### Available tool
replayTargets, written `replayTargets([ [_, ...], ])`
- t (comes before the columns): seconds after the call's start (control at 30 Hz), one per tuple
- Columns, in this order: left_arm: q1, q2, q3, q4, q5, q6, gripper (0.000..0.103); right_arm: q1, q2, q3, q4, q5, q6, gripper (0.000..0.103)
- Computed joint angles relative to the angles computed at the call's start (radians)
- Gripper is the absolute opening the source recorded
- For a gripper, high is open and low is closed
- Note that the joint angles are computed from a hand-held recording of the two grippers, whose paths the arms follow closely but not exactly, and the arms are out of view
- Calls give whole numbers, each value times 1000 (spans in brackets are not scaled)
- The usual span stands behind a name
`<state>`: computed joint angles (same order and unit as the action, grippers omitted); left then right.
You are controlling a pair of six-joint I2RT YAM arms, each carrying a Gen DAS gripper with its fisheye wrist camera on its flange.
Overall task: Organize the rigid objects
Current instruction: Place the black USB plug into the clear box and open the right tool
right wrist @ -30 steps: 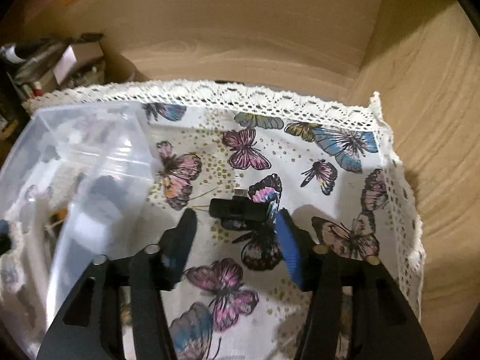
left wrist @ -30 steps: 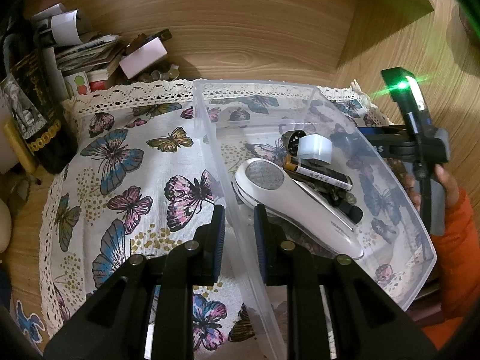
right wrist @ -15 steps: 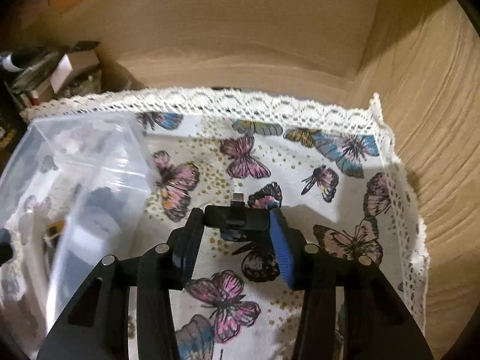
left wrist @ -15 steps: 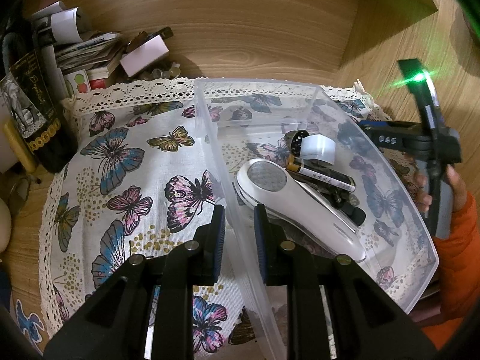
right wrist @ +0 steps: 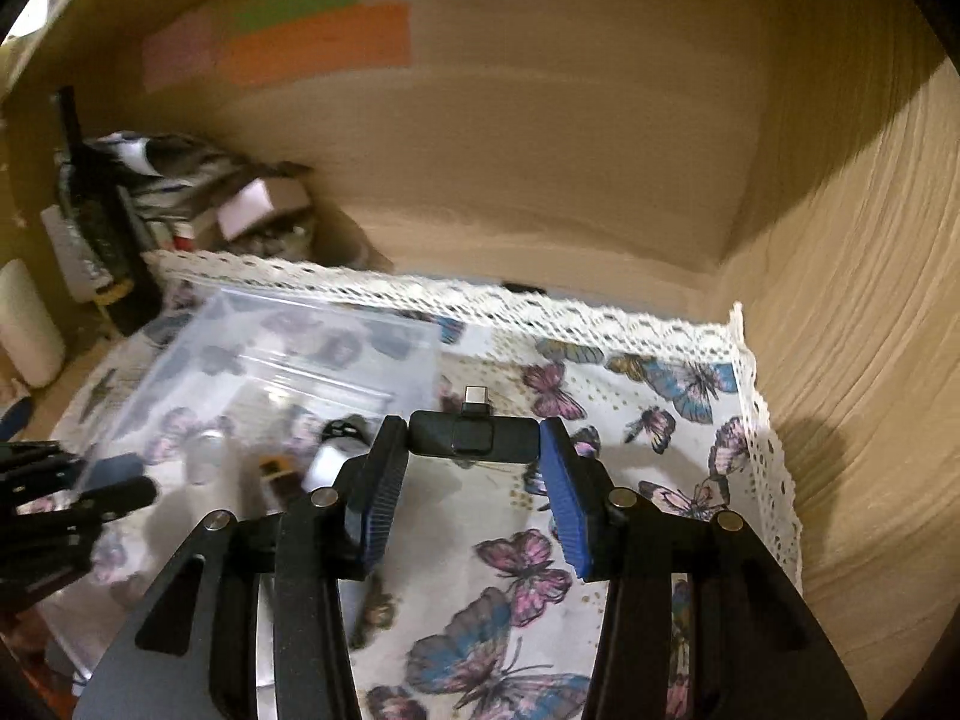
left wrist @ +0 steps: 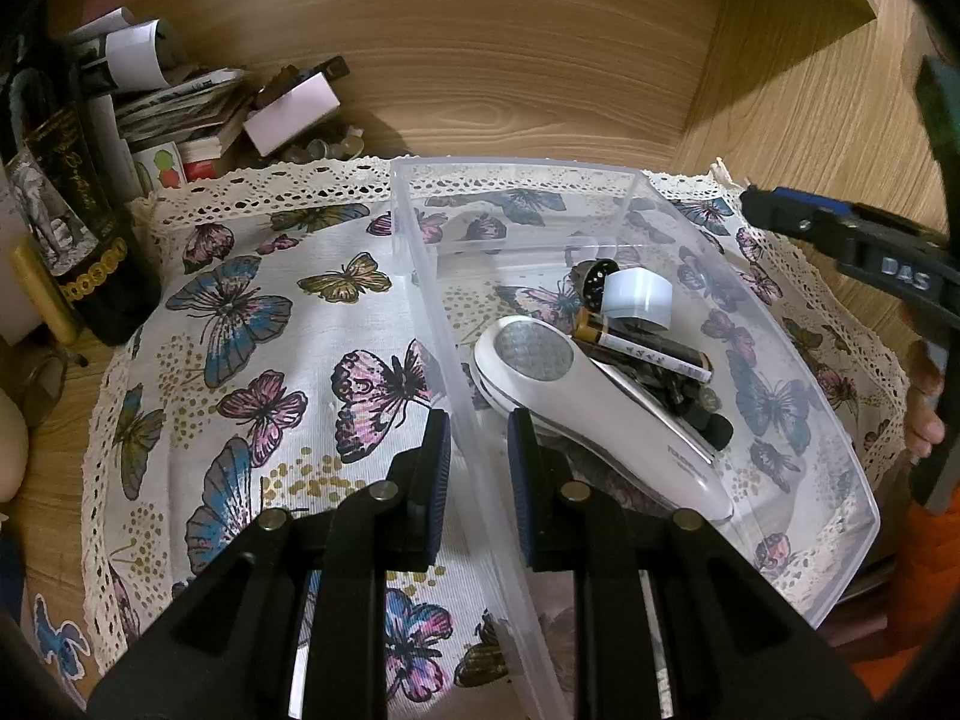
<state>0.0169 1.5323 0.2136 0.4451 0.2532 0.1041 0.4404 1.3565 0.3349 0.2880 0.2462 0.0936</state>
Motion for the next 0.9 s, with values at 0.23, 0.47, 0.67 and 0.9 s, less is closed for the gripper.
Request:
replayTargets([
  [0.23,-9,-21,-17,0,-13,-5,19,91,-9,-23,30,6,7,42],
  [0.47,-13,-44,-28,-6,-20,-9,19,165,78,-14,75,-6,13,42],
  [0.67,-16,-66,-43,-6,-27,-13,19,178,174,9,100,-25,31,42],
  [0.9,-8,-106,-53,-23,-40,-9,19,178,185,5,99,-19,44,43],
])
